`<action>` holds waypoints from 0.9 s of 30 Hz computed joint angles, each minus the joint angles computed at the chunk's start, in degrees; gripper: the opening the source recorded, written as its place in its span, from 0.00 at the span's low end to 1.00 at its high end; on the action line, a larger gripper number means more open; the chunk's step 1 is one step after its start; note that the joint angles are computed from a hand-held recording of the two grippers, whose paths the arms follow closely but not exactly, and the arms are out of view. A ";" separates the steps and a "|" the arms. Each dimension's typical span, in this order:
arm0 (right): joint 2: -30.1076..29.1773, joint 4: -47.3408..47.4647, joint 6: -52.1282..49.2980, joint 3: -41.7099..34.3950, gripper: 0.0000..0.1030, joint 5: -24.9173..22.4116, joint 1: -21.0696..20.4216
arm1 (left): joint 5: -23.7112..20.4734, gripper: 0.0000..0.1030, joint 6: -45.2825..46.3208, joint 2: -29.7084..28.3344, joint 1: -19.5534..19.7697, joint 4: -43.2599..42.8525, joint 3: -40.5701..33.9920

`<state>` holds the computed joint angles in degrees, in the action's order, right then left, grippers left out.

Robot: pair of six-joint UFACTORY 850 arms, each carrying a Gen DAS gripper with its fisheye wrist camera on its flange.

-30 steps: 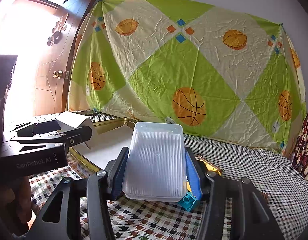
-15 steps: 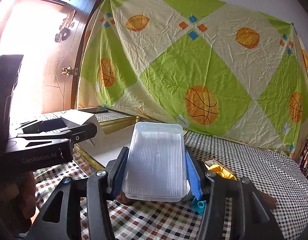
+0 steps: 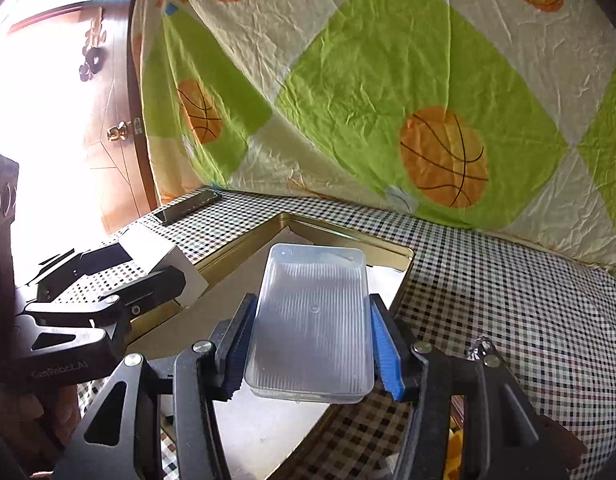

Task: Organize rigid objects
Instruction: 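Lower both held objects into the gold tin and open both grippers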

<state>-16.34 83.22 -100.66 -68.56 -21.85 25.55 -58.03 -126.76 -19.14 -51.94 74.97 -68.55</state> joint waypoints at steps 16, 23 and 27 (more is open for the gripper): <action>-12.17 -36.17 38.49 -15.78 0.56 0.33 2.96 | 8.81 0.78 28.65 -5.63 11.22 -20.36 -10.11; -7.66 -21.63 24.90 -10.52 0.76 -3.77 -0.10 | 11.76 0.92 20.58 -2.63 10.15 -16.46 -6.11; -1.25 -9.07 8.59 -2.65 0.77 -4.91 -3.90 | 9.91 0.99 17.11 -2.66 8.36 -12.57 -6.29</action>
